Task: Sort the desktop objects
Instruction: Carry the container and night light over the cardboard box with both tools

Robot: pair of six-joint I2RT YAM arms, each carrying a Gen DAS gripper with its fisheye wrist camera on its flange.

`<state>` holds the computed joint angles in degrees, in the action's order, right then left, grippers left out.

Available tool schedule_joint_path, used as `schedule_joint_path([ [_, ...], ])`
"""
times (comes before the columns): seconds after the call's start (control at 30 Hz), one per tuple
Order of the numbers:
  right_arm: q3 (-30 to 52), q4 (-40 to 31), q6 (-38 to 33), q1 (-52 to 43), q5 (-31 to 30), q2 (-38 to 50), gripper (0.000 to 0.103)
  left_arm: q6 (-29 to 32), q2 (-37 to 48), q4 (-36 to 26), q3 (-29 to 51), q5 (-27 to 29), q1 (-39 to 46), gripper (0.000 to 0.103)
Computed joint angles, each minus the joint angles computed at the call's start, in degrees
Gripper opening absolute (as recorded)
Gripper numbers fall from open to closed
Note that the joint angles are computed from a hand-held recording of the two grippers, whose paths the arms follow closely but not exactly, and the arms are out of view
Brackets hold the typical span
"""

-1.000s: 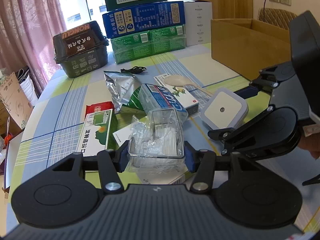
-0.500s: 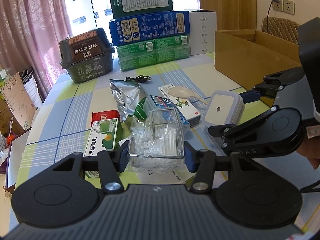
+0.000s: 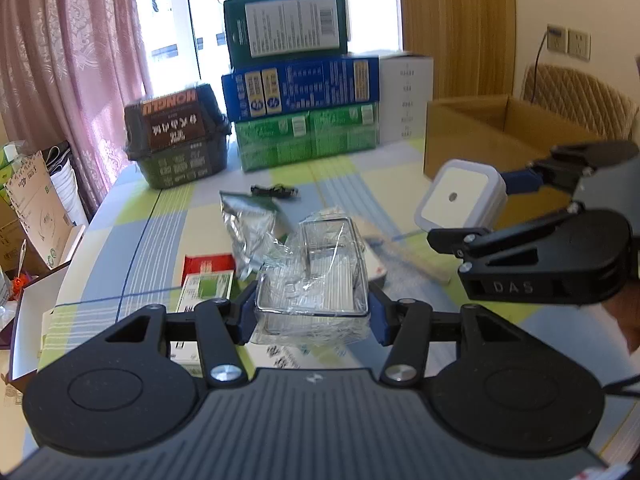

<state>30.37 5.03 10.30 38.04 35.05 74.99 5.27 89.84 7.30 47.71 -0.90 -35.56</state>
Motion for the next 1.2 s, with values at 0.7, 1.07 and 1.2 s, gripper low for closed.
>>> schedule_joint_path([
  [0.7,-0.5,-24.7,-6.0,-20.9,-0.7,-34.7,0.065,-7.7,2.0,-6.4,15.7,-5.1,-15.7,0.049],
  [1.07,-1.4,-34.4,-19.1,-56.2,-29.9,-48.8,0.065,-8.3,15.7,-10.2,33.0,-4.0,-24.3,0.049],
  [1.2,-2.7,-34.1,-22.5,-66.0,-38.3,-48.4,0.065,-8.2,21.0,-11.8,38.9,-2.8,-25.9,0.049],
])
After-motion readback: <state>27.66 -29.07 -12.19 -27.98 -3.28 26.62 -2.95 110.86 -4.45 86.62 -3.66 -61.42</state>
